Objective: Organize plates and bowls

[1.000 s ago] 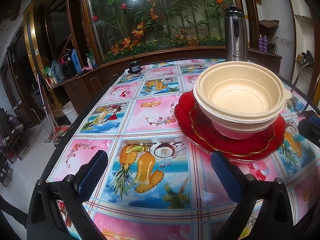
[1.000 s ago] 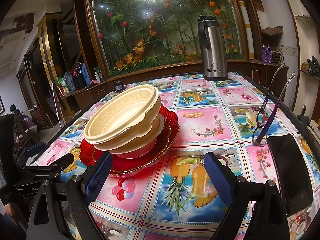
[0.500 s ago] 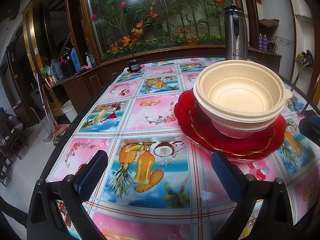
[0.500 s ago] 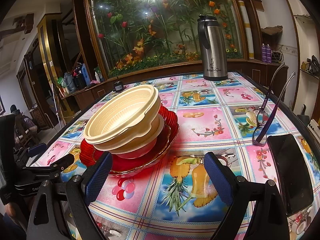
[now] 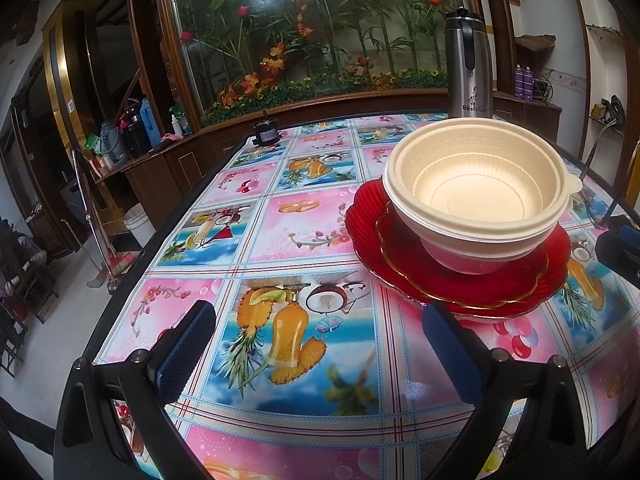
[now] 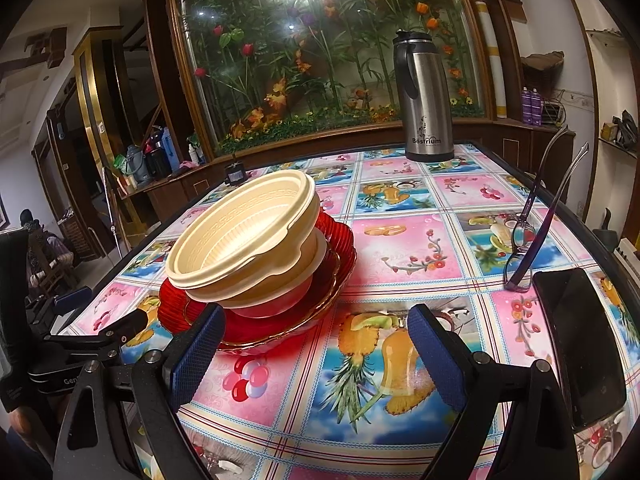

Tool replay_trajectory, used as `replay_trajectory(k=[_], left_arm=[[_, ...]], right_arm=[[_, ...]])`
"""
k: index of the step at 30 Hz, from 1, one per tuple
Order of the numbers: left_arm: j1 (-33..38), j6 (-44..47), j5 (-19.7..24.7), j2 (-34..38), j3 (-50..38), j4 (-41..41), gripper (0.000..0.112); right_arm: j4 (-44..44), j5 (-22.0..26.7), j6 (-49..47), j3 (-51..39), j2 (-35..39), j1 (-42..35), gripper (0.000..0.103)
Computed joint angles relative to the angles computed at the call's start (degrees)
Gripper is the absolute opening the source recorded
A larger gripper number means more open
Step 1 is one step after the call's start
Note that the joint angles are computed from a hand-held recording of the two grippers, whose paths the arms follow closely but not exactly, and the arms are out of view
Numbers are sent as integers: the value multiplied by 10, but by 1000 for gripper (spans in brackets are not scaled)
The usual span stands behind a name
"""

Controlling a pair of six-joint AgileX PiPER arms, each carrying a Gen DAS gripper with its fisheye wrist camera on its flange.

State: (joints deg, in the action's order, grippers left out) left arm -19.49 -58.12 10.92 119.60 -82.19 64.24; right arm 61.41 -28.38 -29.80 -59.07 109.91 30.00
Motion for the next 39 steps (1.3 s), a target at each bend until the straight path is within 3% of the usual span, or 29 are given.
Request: replay_trajectory(k=[11,25,39], left_arm=[[0,80,14,-1,-8,-79,103],[-2,266,34,2,-27,-265,103],[-1,290,39,4,-32,-290,103]], right_arm=[[-7,2,7,2,-2,-1,95],[-17,-3,23,7,-5,-1,95],[-32,-4,37,12,-6,-3,95]])
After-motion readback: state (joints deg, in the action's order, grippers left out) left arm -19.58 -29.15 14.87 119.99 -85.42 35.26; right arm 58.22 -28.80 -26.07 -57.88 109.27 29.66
